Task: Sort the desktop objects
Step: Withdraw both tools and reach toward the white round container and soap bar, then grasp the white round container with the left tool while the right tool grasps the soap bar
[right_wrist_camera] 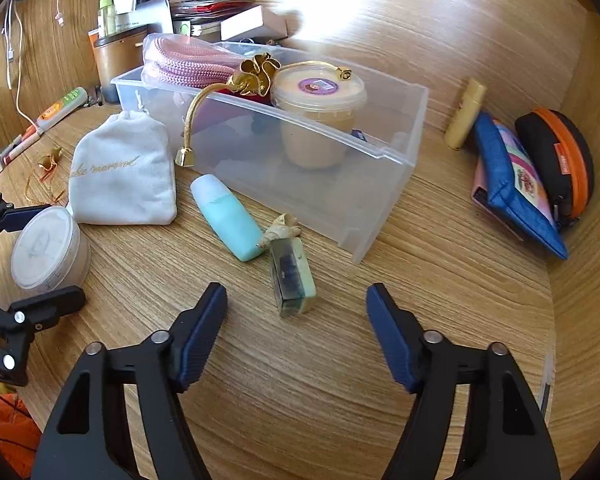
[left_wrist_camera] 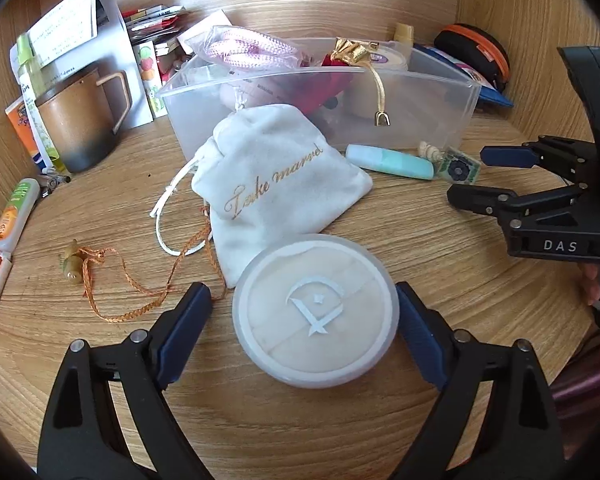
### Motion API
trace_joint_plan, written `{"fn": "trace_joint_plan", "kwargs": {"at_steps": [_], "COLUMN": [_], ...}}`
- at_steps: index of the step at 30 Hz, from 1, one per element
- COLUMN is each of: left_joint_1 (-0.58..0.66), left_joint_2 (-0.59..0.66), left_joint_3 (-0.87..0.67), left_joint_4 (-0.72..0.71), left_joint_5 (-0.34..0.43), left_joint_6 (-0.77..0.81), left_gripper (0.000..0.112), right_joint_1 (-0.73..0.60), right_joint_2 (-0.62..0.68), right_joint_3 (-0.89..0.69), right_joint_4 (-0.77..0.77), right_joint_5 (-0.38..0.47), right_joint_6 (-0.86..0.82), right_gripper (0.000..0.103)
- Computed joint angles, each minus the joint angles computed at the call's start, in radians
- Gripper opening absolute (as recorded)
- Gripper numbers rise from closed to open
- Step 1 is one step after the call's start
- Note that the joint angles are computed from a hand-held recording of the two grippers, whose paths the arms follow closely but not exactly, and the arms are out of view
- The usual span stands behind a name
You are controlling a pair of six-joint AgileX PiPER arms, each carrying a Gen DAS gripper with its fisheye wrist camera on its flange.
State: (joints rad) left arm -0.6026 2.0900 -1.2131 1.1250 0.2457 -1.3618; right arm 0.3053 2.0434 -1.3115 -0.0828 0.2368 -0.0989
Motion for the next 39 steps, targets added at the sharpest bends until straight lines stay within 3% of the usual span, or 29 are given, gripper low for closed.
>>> {"fn": "trace_joint_plan", "kwargs": {"at_steps": [2, 5, 7, 13, 19, 28, 31, 35, 39], "left_joint_1": [0.000, 0.005, -0.011, -0.008, -0.013, 0.019, 0.040, 0.043, 0.036], "left_joint_2": [0.003, 0.001, 0.004, -0.002, -0.012, -0.041, -0.059, -0.083, -0.098], "left_joint_3": [-0.002, -0.003, -0.009, 0.002, 0.018, 0.058, 0.081, 0.109, 0.117], "left_joint_4": [0.027, 0.024, 0.074, 0.110, 0.137, 0.155, 0.187, 0.318, 0.329], "left_joint_5": [0.002, -0.013, 0.036, 0.026, 0.027, -0.028, -0.068, -0.055, -0.046], "left_joint_6": [-0.029, -0.028, -0.105, -0.133, -0.170, -0.205, -0.243, -0.379, -0.390], "left_gripper": [0.090, 0.080, 0.070, 0.065, 0.065, 0.065, 0.065, 0.065, 0.065], "right_joint_1": [-0.002, -0.003, -0.009, -0.014, -0.030, -0.033, -0.034, -0.034, -0.036], "right_joint_2": [0.008, 0.024, 0.027, 0.031, 0.051, 0.052, 0.042, 0.023, 0.002], "right_joint_3": [-0.012, -0.038, -0.045, -0.050, -0.082, -0.079, -0.060, -0.028, 0.008], "right_joint_4": [0.031, 0.073, 0.123, 0.189, 0.316, 0.421, 0.477, 0.540, 0.593], "right_joint_5": [0.006, 0.034, 0.039, 0.042, 0.073, 0.074, 0.071, 0.046, 0.025], "right_joint_6": [-0.035, -0.077, -0.121, -0.185, -0.286, -0.383, -0.444, -0.508, -0.563], "right_gripper": [0.066, 0.060, 0.056, 0.046, 0.042, 0.015, 0.015, 0.015, 0.015]}}
